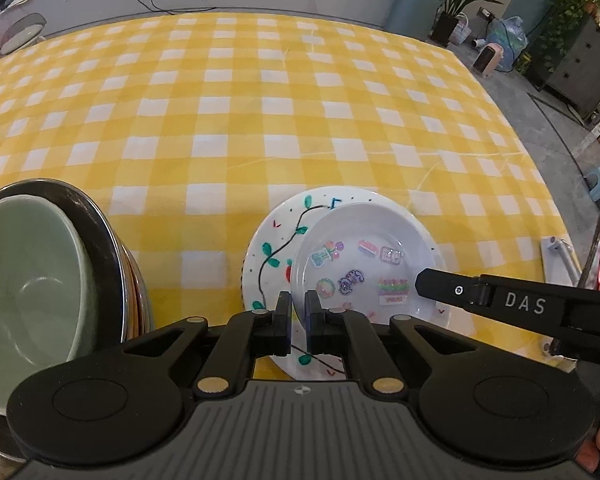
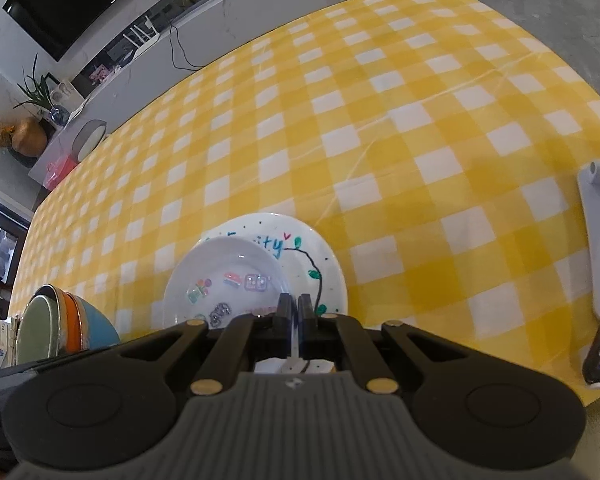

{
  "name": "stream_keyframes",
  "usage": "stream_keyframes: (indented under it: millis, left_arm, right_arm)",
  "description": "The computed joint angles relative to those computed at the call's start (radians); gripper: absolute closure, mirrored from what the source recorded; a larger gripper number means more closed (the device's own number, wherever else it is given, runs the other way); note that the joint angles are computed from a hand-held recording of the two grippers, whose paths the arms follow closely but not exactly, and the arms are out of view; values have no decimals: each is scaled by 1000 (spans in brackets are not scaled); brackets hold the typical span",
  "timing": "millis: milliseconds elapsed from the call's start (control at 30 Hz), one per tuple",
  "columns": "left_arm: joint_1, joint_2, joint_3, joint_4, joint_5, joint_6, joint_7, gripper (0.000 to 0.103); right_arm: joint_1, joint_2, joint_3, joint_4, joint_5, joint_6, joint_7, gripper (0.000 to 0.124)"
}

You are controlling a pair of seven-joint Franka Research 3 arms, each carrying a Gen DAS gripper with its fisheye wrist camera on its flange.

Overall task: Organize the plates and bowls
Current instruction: 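Lift the sticker plate with both grippers and lower it onto the 'Fruity' plate, then open both grippers and move them to the rim of the bowl stack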

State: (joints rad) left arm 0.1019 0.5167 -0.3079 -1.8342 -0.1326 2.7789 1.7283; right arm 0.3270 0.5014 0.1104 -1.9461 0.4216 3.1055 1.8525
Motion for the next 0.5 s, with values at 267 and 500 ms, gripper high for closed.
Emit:
stream_keyframes:
  millis: [267,500]
  left_arm:
    - [-24,14,26,14,41,4,-42,95]
    - [-10,14,11,3,49,31,-42,84]
  right_arm:
    - [-4,17,1,23,2,-13,-13,124]
    - [-2,19,3,19,5,5,-15,117]
